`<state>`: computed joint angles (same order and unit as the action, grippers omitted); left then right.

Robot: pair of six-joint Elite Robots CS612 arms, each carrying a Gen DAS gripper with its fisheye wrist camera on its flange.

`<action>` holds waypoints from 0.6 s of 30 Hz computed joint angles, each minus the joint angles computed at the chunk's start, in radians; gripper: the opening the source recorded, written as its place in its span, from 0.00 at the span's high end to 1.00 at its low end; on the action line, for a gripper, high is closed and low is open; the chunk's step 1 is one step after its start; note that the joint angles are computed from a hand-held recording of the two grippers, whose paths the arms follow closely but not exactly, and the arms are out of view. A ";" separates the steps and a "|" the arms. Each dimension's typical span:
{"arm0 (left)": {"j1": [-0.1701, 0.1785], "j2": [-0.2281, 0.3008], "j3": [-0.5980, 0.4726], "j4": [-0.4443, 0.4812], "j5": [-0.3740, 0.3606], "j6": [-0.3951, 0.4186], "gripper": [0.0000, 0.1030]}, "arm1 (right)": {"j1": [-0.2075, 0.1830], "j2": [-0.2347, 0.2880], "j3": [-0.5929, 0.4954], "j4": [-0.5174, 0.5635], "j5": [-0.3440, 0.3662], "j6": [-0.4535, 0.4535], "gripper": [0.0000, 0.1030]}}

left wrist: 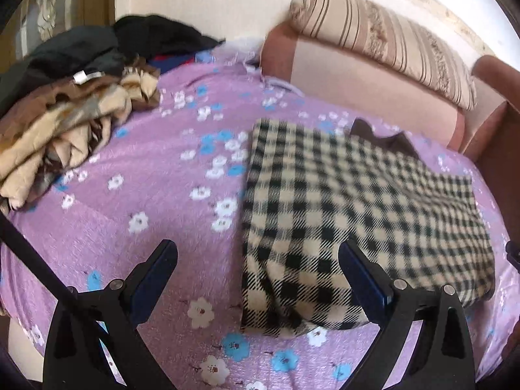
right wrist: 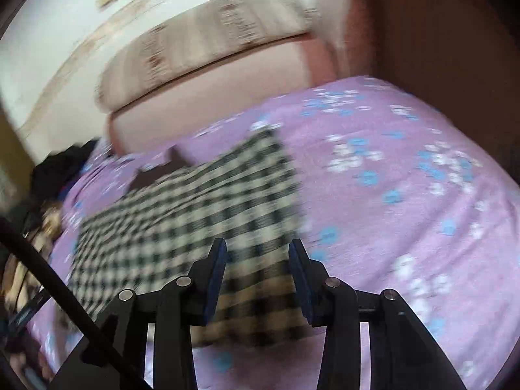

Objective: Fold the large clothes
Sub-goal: 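Push the folded shirt's edge inward with the left gripper while the right tool withdraws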

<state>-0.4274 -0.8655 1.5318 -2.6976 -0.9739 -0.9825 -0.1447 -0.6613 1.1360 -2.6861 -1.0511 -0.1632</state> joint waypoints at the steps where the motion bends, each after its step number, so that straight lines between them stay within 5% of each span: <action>1: 0.003 0.005 -0.005 0.013 -0.013 0.002 0.04 | 0.002 -0.001 0.001 0.037 0.029 -0.028 0.58; 3: 0.009 0.018 -0.022 0.048 -0.031 0.009 0.04 | 0.007 0.002 -0.010 0.140 0.072 -0.076 0.58; 9: 0.028 0.043 -0.053 0.156 -0.089 0.000 0.04 | 0.033 0.020 -0.020 0.208 -0.088 -0.131 0.58; 14: 0.039 0.042 -0.046 0.142 -0.127 0.000 0.03 | 0.036 0.016 0.000 0.164 -0.130 -0.189 0.58; 18: 0.041 0.004 0.002 0.087 -0.085 -0.052 0.04 | 0.044 0.002 0.038 0.055 -0.168 -0.173 0.58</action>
